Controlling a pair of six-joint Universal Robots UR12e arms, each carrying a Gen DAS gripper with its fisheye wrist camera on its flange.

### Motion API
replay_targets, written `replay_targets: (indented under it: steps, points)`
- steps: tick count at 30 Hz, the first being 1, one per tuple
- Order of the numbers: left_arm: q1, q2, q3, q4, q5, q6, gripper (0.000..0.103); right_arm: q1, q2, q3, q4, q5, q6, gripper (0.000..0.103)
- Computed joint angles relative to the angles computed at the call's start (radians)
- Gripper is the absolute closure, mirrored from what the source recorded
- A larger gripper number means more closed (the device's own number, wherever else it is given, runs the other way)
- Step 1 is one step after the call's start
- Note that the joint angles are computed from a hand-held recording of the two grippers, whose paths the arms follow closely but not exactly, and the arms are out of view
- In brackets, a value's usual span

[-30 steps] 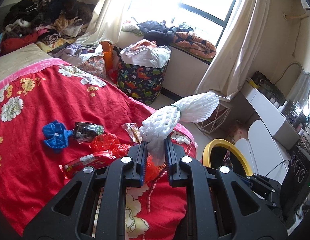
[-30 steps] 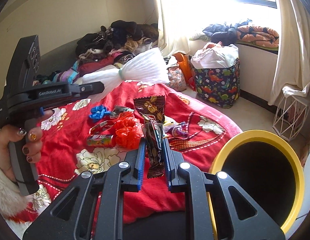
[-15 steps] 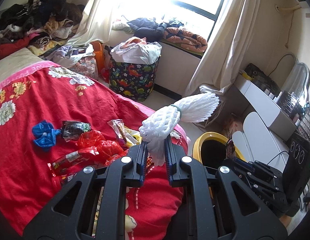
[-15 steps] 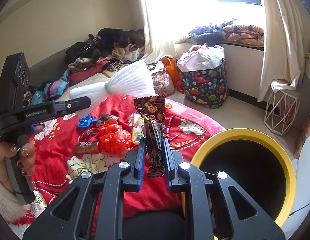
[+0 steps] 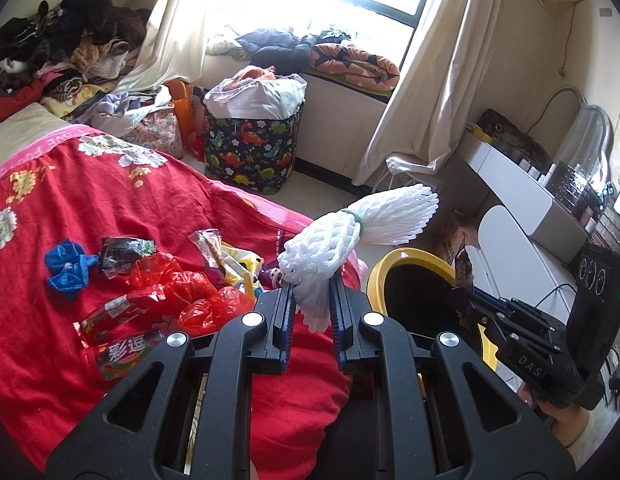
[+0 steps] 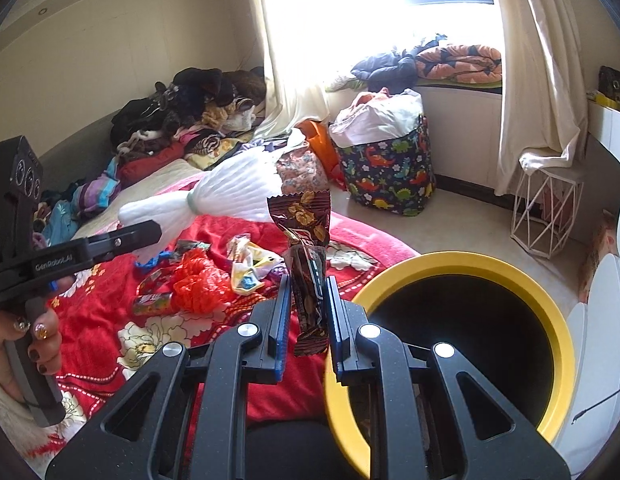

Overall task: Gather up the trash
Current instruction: 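Carry the candy wrapper with the right gripper over the bin while the left gripper carries the foam net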

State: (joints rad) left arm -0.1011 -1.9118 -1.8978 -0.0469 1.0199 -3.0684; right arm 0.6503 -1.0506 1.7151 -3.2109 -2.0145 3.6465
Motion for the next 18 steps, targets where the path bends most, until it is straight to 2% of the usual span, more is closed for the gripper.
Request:
replay_targets:
  steps: [18]
  points:
    - [-0.036, -0.005, 0.003, -0.048, 0.006, 0.050, 0.093, -0.018, -0.032, 0.063, -0.004, -0.057, 0.094, 0.087]
